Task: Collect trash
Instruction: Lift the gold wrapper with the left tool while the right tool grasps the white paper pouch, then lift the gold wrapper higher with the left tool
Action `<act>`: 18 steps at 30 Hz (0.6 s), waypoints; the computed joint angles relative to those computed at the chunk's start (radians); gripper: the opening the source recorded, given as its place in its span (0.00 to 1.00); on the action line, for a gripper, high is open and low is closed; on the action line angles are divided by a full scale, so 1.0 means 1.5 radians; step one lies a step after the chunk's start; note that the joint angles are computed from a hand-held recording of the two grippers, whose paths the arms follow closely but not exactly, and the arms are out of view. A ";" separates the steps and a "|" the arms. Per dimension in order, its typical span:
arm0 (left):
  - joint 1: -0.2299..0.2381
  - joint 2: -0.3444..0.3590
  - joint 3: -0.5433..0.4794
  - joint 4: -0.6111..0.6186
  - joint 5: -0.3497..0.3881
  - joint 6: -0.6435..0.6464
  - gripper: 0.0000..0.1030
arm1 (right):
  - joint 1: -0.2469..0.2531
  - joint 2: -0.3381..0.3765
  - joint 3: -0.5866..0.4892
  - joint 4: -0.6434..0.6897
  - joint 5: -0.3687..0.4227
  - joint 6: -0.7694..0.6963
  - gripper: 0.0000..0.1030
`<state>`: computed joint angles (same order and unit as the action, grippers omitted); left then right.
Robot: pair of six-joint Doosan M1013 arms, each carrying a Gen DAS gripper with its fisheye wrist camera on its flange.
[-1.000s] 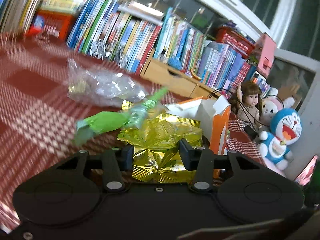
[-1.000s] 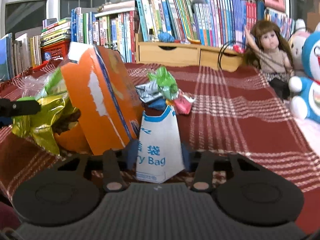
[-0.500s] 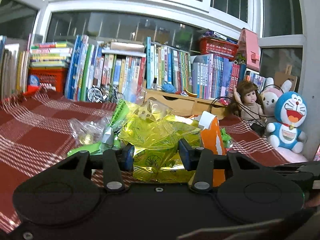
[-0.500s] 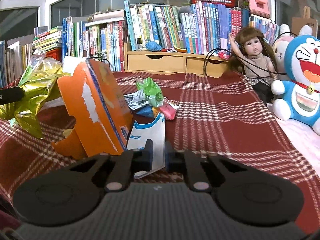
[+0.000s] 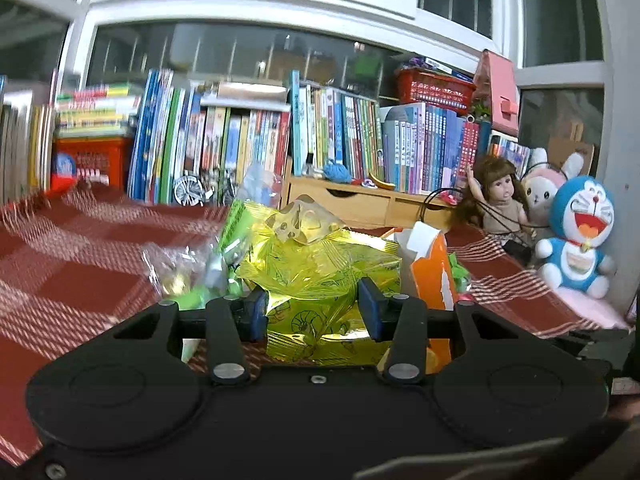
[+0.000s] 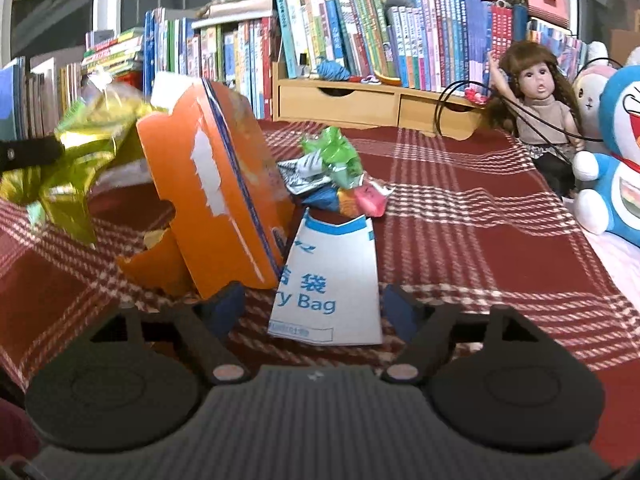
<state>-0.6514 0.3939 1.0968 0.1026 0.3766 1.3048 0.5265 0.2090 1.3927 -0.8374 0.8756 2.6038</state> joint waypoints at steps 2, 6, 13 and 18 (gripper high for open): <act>0.002 -0.003 0.007 -0.031 -0.011 0.041 0.42 | 0.000 0.007 -0.007 0.007 0.009 -0.011 0.82; 0.001 -0.012 0.021 -0.019 -0.030 0.056 0.42 | -0.002 0.005 -0.004 0.014 -0.001 0.001 0.56; 0.010 -0.024 0.032 -0.121 -0.028 0.141 0.42 | 0.011 0.004 -0.003 -0.059 0.032 0.050 0.72; 0.030 -0.037 0.046 -0.337 0.006 0.335 0.42 | 0.019 -0.011 0.007 -0.101 0.019 0.087 0.77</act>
<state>-0.6066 0.3380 1.1653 -0.4028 0.3859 1.8079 0.5556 0.1917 1.4035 -0.9886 0.9046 2.7336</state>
